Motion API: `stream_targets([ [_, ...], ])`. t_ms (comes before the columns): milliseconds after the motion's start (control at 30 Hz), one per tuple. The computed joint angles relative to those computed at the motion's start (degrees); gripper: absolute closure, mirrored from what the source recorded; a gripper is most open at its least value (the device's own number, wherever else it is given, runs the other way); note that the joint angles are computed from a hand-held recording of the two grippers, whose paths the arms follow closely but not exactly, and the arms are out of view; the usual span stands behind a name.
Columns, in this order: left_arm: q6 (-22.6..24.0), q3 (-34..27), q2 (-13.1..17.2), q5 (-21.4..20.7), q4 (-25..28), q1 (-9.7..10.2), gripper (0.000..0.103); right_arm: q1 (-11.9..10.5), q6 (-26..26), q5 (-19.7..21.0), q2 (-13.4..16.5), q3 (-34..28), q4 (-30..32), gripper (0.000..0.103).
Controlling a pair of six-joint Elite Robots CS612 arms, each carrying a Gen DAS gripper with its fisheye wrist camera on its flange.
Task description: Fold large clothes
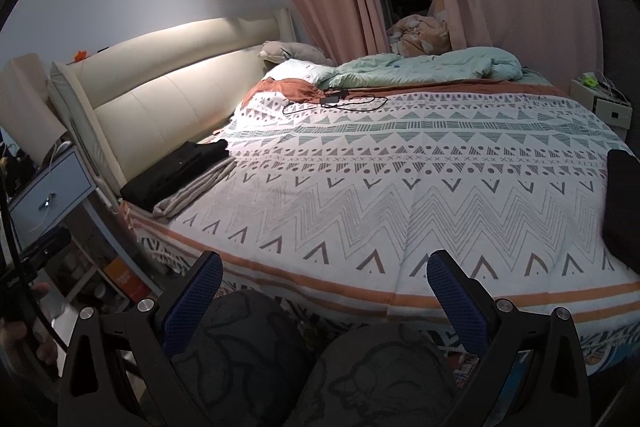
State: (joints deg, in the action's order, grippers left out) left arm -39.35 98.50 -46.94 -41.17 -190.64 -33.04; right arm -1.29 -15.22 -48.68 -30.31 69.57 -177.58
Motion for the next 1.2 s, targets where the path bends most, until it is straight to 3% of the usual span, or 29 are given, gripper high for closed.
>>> stream_targets([
  [333,1.29,0.51,-0.29,1.61,-1.60,-0.55,0.002,0.07,0.38,0.22,-0.46,0.59,-0.76,0.000],
  [1200,0.71,-0.21,-0.48,1.04,-0.23,-0.44,0.002,0.26,1.89,-1.92,-0.44,0.29,-1.17,0.000],
])
